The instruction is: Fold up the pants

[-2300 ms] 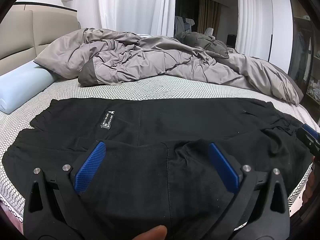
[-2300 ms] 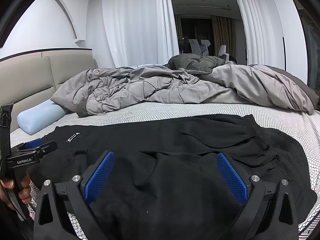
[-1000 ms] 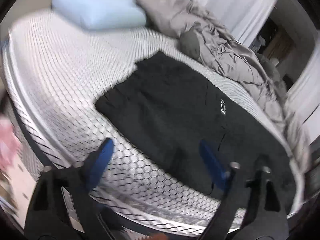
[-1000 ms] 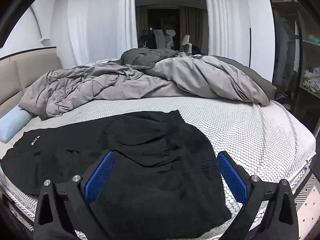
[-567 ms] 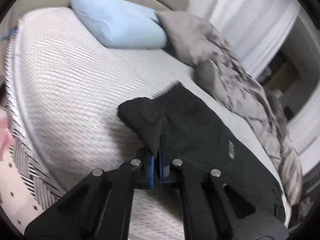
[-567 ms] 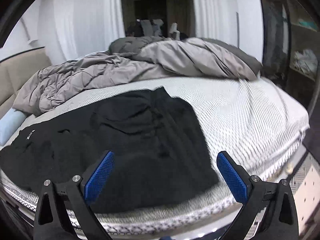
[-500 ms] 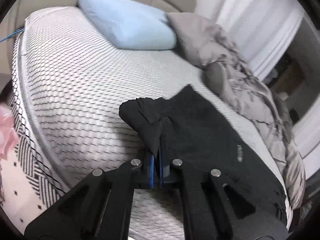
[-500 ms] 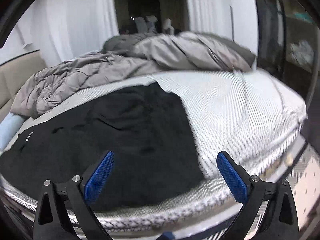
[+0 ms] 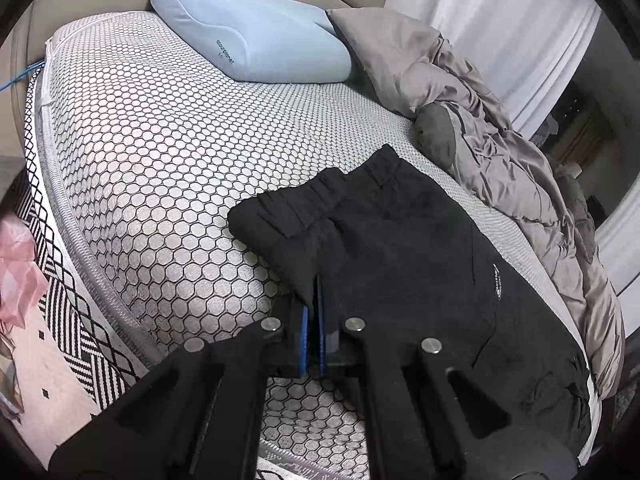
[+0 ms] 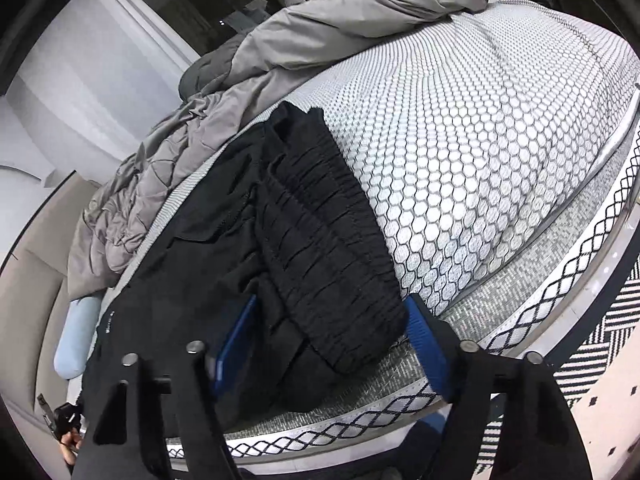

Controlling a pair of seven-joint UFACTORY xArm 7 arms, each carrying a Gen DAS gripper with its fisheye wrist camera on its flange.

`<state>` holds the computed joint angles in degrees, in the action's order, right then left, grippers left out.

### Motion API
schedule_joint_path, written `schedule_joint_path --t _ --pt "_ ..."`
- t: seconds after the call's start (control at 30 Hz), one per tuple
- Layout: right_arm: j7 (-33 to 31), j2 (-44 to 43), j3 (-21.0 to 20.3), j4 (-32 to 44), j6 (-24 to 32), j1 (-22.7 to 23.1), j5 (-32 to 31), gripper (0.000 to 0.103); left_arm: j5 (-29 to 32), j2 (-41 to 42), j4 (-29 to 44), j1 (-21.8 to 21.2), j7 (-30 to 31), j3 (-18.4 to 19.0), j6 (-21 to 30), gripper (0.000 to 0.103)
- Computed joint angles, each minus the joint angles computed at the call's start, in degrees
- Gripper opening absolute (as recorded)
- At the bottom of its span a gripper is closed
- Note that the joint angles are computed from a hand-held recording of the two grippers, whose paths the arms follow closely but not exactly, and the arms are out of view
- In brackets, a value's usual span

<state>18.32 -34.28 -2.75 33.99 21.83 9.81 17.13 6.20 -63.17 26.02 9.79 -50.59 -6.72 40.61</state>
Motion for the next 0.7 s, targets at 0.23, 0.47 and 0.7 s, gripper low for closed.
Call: schedule_joint_path --t 0.23,0.47,0.7 --pt "-4.5 -4.8 -5.7 -6.1 -4.2 5.6 7.4 0.076 -0.4 -0.6 -0.2 -0.2 -0.4 0.0 0.9 0.001" --pt "-9.7 -6.8 -12.0 -10.3 -12.8 15.7 15.7 0.069 -0.3 0.8 0.9 -0.4 -0.9 -0.2 1.2 0.001" --pt "-8.7 -7.8 -13.6 -9.9 -20.9 18.6 12.1 0.065 -0.6 1.8 1.3 -0.4 -0.8 0.5 0.8 0.001"
